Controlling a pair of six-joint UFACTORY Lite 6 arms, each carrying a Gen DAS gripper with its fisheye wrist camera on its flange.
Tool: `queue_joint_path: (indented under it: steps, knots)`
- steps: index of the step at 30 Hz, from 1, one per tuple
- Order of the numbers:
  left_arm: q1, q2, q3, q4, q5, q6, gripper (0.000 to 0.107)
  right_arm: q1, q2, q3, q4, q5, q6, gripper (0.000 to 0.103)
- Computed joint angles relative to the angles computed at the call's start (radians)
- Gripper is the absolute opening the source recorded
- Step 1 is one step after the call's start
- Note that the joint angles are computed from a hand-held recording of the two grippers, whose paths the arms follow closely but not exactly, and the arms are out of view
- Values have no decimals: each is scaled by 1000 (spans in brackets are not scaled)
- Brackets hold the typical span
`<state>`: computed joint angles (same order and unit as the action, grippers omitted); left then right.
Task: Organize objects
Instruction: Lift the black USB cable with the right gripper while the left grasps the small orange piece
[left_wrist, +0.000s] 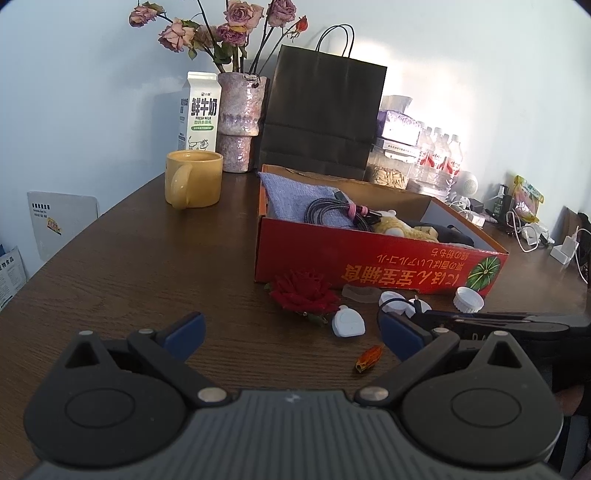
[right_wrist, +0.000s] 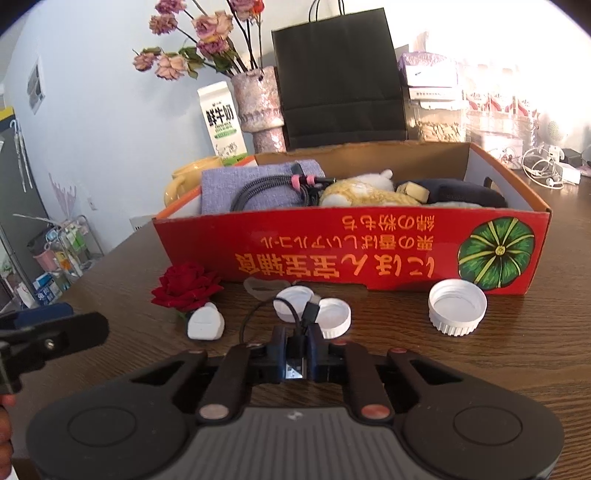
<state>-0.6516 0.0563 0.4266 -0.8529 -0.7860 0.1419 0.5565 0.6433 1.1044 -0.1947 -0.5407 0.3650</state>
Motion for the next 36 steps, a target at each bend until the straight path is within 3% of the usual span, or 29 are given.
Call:
queue_joint_path:
  steps: [12,22,24,30,36]
  knots:
    - [-33,104,100,-43,32,62,103,-76,-117,-197,-2,-218,-30,11]
    - [-71,248,251,-93,71,150,103,-175,-159,-287,-6,-312,-48,11]
    - [-74,264,271,-99,80,167,98,-189,-160,-293,-20,-322,-38,11]
    - [-72,298,313,-90,121,197,70,-196,-165,-312,-31,-350,-38,11]
    - [-68,334,342,-82,134,209,35,-193,-164,-319,-37,-360,-45,11]
